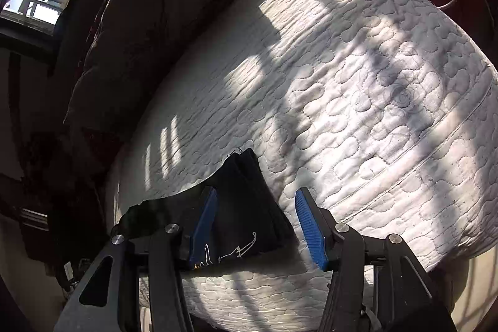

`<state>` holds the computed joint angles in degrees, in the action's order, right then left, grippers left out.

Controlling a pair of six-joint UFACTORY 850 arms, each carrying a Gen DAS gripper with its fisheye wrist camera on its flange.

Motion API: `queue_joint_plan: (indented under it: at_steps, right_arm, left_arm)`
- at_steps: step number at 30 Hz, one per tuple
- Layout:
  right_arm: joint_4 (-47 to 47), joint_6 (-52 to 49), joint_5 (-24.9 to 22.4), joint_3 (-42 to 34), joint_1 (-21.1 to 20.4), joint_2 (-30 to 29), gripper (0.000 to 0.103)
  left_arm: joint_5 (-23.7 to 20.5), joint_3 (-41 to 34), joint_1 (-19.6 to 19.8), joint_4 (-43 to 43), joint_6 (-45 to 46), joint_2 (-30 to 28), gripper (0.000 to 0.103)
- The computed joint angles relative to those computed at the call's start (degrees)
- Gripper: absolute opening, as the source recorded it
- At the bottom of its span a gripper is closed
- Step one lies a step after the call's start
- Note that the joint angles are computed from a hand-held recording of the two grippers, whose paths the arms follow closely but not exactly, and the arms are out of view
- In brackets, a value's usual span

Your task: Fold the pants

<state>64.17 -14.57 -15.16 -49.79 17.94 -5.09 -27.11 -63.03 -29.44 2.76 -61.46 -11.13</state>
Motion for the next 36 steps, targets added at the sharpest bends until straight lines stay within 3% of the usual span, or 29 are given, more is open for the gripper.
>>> queue_joint_plan:
  at_steps: [1, 5, 6, 13, 19, 23, 26, 27, 28, 31, 36]
  right_arm:
    - [-2.49, 1.79, -0.14, -1.80, 0.52, -1.46, 0.056]
    - [-6.62, 5.38, -1.26, -5.39, 1.65, -4.93, 0.056]
    - [-6.39, 5.29, -1.41, -6.10, 2.14, -5.60, 0.056]
    - [-15.83, 9.33, -4.33, -12.34, 5.44, -10.28, 0.056]
    - [-10.74, -4.10, -9.82, -25.51, 8.83, -20.19, 0.059]
    - [-17.91, 0.25, -13.64, -38.38, 11.38, -29.90, 0.059]
    - [-24.91, 4.51, -18.52, -45.65, 12.90, -34.97, 0.045]
    - [-24.44, 2.59, -20.55, -46.56, 13.26, -35.63, 0.034]
    - [-24.13, -0.19, -22.46, -46.97, 13.87, -35.88, 0.031]
    - [-24.44, -7.09, -25.41, -45.74, 15.20, -34.72, 0.033]
    - [-18.35, -4.49, -24.57, -45.66, 12.73, -35.49, 0.034]
  left_arm:
    - [-0.57, -0.95, 0.85, 0.58, 0.45, -0.35, 0.008]
    - [-3.65, -8.59, 5.50, -6.80, 14.23, -6.20, 0.039]
    - [-5.00, -11.22, 6.08, -7.99, 16.96, -8.34, 0.043]
    - [-16.27, -27.23, 7.95, -11.70, 29.48, -21.78, 0.044]
    - [-15.34, -27.52, 9.32, -21.95, 40.55, -23.08, 0.044]
    - [-15.28, -27.15, 10.09, -25.70, 43.42, -23.57, 0.045]
    - [-14.11, -25.42, 9.81, -27.11, 45.70, -22.36, 0.045]
    - [-14.01, -25.14, 9.62, -27.19, 46.85, -22.12, 0.045]
    - [-13.91, -24.69, 9.35, -26.93, 47.66, -21.74, 0.045]
    - [-14.35, -24.68, 8.55, -25.16, 48.14, -21.77, 0.045]
    - [-14.89, -26.89, 9.39, -27.90, 47.72, -23.97, 0.047]
